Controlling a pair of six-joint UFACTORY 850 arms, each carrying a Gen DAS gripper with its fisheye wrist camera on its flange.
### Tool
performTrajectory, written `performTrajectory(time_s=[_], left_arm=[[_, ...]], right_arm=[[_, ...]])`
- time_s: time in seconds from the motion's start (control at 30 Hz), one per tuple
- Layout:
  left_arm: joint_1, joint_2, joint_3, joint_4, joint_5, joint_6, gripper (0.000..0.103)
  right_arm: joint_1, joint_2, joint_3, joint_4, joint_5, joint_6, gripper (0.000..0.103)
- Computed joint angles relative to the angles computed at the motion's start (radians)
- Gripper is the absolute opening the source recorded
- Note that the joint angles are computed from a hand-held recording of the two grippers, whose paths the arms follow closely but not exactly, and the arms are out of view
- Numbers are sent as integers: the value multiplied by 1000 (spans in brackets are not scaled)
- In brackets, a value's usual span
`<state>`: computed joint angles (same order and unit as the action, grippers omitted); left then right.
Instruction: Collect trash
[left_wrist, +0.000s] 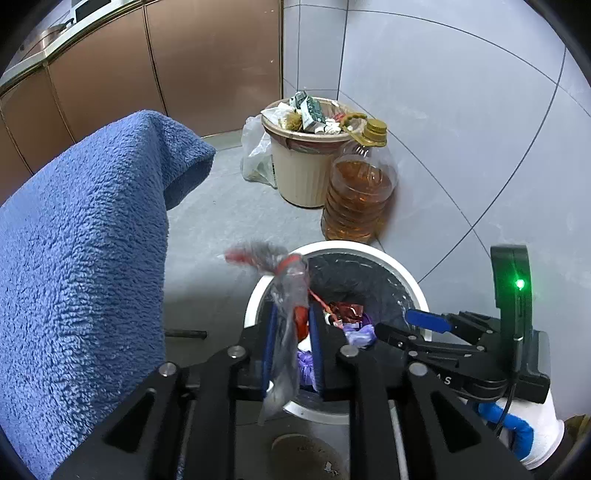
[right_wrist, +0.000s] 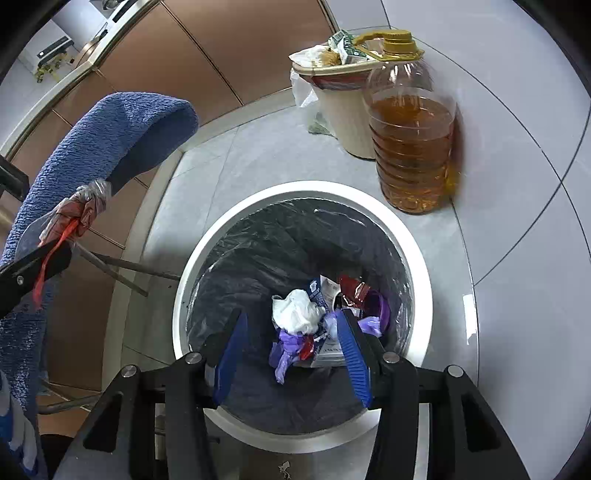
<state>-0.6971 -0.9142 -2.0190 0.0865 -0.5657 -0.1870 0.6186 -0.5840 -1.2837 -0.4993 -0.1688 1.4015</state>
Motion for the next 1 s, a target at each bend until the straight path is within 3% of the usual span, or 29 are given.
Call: performTrajectory(time_s=[0.07, 0.13, 0.57, 1.0], left_arm=[[2, 5, 6, -10, 10, 1, 29], [3, 9, 11, -18, 18, 3, 32], [2, 26, 29, -35, 48, -1, 34], [-11, 213, 247, 147, 219, -200, 35]], right_arm=[[1, 3, 3, -8, -6, 11, 52], [3, 7, 7, -14, -12, 18, 55], [19, 30, 27, -72, -53, 106, 62], [76, 112, 17, -297, -201, 305, 81]])
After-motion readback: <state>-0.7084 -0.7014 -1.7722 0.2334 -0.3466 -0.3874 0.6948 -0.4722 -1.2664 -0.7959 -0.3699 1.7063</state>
